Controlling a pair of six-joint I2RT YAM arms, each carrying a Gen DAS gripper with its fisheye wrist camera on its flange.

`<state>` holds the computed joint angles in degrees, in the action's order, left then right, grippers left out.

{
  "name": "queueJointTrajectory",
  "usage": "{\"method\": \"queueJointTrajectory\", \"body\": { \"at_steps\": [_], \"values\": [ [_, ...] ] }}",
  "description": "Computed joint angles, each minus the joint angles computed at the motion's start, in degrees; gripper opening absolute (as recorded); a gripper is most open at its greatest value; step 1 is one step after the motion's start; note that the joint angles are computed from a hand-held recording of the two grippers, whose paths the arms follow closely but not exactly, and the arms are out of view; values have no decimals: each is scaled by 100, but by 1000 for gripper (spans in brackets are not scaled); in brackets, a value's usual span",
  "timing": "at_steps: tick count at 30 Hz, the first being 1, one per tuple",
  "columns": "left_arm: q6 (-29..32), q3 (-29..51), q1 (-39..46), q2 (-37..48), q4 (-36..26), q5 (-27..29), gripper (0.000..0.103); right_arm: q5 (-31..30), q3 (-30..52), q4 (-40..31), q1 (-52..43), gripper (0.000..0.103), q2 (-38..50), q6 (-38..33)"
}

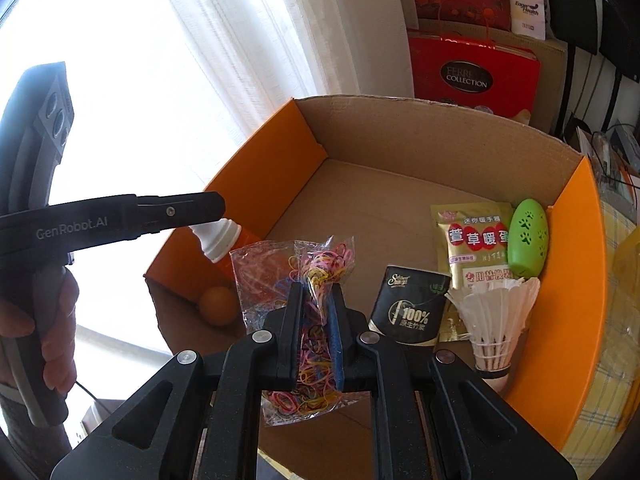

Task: Organize objects
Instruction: 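Open both grippers to drop the tube and rubber band bag into the box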

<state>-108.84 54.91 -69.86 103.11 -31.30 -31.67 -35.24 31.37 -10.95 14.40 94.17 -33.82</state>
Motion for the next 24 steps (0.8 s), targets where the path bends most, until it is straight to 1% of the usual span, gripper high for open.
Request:
{"method": "queueJointTrajectory", "body": {
  "at_steps": [2, 4, 6, 7, 10, 12, 14, 16, 18, 19, 20, 21, 22, 24],
  "values": [
    [-50, 106, -44, -4, -164, -91, 38, 84, -18, 182, 88, 18, 90, 222],
    [-34, 203, -70, -12, -263, -178, 40, 151, -29, 249, 135, 20, 147, 270],
    [36, 288, -81, -30, -311, -230, 42, 193, -63, 226, 92, 20, 83, 181],
    [52, 355, -92, -17, -381, -259, 45, 220, -99, 209, 46, 21, 1, 118],
    [98, 584, -108, 47, -611, -357, 49, 249, -206, 96, -146, 22, -383, -146],
    [189, 662, -93, 73, -580, -366, 54, 205, -227, -85, -324, 25, -634, -357],
    [318, 735, -72, 135, -463, -361, 66, 167, -250, -253, -520, 27, -893, -562],
    [417, 863, -49, 246, -449, -342, 71, 140, -249, -423, -702, 31, -1107, -758],
    [485, 1040, -25, 394, -511, -320, 76, 109, -233, -597, -903, 42, -1275, -951],
    [530, 1107, -6, 459, -487, -303, 78, 105, -236, -613, -984, 46, -1327, -1000],
    [554, 1141, 4, 498, -452, -285, 80, 81, -227, -676, -1113, 53, -1396, -1093],
    [569, 1181, 11, 545, -420, -262, 80, 60, -231, -694, -1210, 58, -1432, -1166],
    [618, 1233, 33, 601, -370, -231, 81, 54, -224, -729, -1310, 61, -1478, -1242],
    [640, 1291, 8, 680, -305, -192, 81, 62, -174, -804, -1496, 69, -1526, -1379]
  ]
}}
